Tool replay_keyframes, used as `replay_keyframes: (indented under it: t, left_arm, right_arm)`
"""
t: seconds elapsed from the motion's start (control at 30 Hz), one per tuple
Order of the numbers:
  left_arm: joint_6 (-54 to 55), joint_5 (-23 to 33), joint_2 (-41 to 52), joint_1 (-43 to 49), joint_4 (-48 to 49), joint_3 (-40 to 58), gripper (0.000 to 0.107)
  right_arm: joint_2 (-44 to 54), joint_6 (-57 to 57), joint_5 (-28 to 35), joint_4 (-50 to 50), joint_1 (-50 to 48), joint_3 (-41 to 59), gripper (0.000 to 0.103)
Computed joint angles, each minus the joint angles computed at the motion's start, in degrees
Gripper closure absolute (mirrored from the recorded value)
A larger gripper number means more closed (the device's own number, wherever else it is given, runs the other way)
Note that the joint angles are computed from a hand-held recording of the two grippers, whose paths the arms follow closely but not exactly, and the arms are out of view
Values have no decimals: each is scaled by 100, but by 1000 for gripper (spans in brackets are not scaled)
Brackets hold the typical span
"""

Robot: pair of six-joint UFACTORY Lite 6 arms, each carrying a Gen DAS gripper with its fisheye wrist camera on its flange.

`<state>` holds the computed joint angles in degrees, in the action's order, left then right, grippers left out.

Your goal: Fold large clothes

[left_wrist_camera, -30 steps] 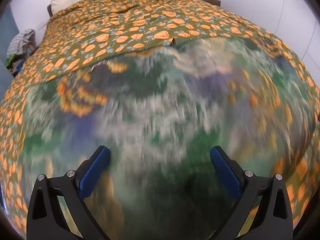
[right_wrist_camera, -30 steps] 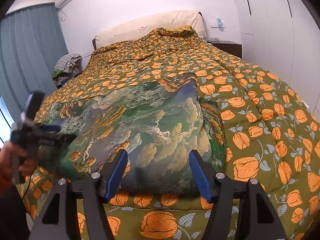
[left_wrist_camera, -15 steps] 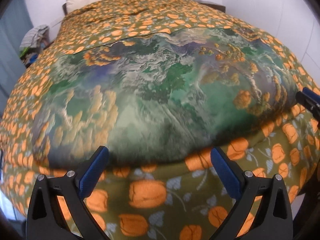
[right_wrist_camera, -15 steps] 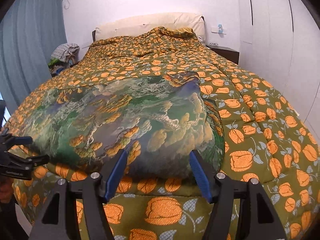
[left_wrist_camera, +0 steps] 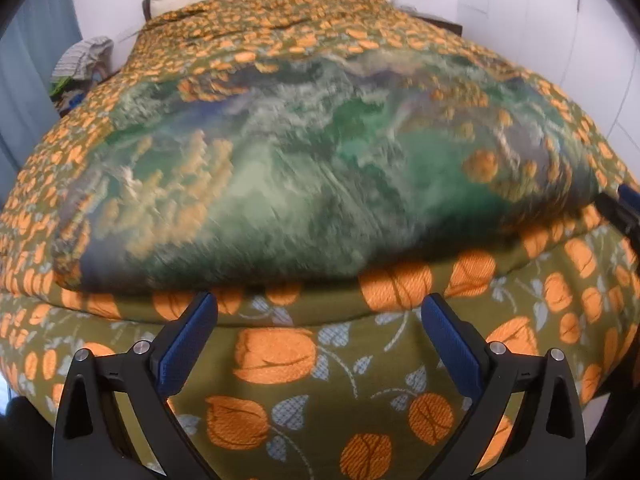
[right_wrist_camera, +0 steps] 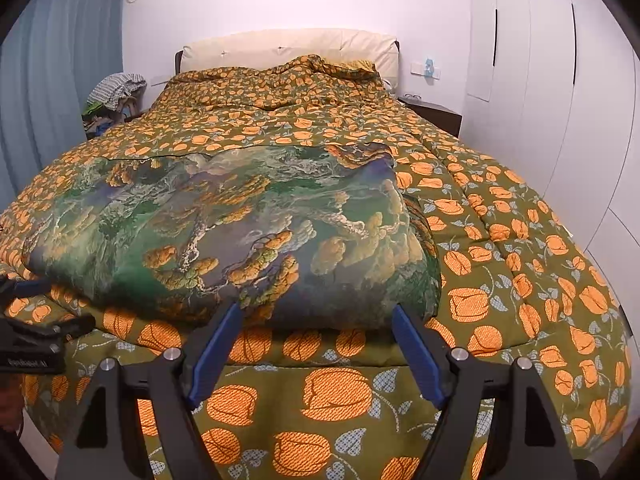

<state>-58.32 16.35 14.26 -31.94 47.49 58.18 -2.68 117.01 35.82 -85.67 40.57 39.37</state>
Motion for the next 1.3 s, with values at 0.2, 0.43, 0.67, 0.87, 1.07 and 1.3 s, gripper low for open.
replay_keyframes:
  t: [0.2, 0.43, 0.67, 0.87, 1.07, 1.3]
  left_arm:
    - [612, -106, 661, 43, -662, 196, 5]
    - [361, -123, 766, 3, -474, 200, 4]
    - [40, -424, 862, 89, -140, 55, 4]
    - [4, -425, 915, 118, -52, 28, 4]
    - [-49, -598, 919, 186, 36, 29, 4]
    - [-1576, -858, 584, 312, 1582, -280, 4]
  right_arm:
    - [-35, 168, 307, -209, 118, -57, 23]
    - [-19, 63, 86, -98, -130, -20, 23]
    - [93, -116, -141, 170, -294, 43, 23]
    - [274, -707, 288, 935, -127, 257, 23]
    - [286, -866, 448, 1076, -12, 236, 23]
    - [354, -916, 481, 1075, -97, 270, 23]
